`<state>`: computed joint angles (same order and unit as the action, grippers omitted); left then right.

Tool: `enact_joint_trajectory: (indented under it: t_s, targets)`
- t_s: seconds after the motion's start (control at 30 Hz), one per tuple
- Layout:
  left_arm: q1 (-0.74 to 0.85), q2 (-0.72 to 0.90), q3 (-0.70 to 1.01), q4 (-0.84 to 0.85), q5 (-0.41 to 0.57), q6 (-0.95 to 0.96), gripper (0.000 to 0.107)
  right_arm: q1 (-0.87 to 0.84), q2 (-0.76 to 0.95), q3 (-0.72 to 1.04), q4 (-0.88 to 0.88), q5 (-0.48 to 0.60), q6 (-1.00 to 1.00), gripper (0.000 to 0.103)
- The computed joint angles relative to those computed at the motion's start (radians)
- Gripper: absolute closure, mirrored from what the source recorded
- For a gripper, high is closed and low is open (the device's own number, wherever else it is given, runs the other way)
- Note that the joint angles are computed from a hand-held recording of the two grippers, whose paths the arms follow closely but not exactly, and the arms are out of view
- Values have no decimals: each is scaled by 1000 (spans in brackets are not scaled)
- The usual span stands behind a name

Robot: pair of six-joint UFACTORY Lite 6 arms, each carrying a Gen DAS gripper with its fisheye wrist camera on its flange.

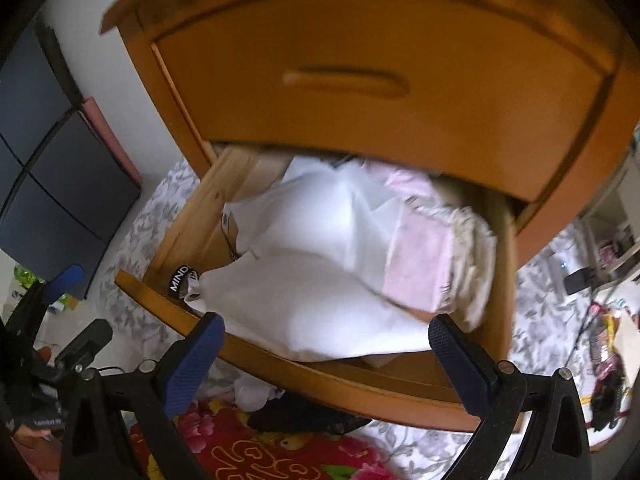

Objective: Organize soft objects
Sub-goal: 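Reach the open right tool into the drawer over the white garment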

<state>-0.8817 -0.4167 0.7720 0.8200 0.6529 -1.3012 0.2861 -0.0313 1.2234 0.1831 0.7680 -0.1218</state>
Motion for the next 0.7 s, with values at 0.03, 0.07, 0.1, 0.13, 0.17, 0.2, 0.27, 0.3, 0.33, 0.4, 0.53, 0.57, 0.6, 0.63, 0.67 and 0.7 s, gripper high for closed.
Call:
enact_joint_trajectory:
  t_s: [0.03,0.07,0.1,0.13,0.17,0.2,0.27,0.3,0.33,0.4,0.53,0.57,0.6,0.63,0.67,0.7]
  targets:
    - [6,1,-2,-3,-5,6,9,2,36,20,17,12,-15,0]
    - [12,1,-3,-7,-10,12,9,2,61,34,32,19,-27,0]
    - [15,3,-3,-9,-14,13,9,-3,105,58,60,32,-47,0]
    - [19,3,-4,-11,-18,16,9,-9,138,74,77,45,-54,0]
    - [24,3,-6,-13,-23,19,9,-10,170,95,81,54,-46,0]
    - [28,1,-9,-16,-28,23,9,-13,211,119,87,71,-39,0]
    - [36,-1,-13,-21,-38,33,9,-8,260,149,81,83,-31,0]
    - [42,0,-16,-24,-45,37,9,-1,275,161,68,86,-19,0]
    - [49,2,-17,-29,-52,42,9,7,292,175,52,89,-4,0]
    - [63,8,-19,-40,-68,56,9,18,326,203,34,98,17,0]
    - [77,11,-27,-53,-92,72,9,37,403,269,25,127,44,0]
    - [80,11,-29,-58,-98,76,9,42,426,288,24,138,52,0]
    - [84,10,-30,-62,-102,82,9,44,440,302,21,148,58,0]
    - [87,10,-32,-66,-106,86,9,45,459,319,20,159,63,0]
    - [91,9,-34,-69,-110,90,9,49,478,338,20,169,71,0]
    - [93,8,-35,-70,-113,91,9,51,496,360,18,180,76,0]
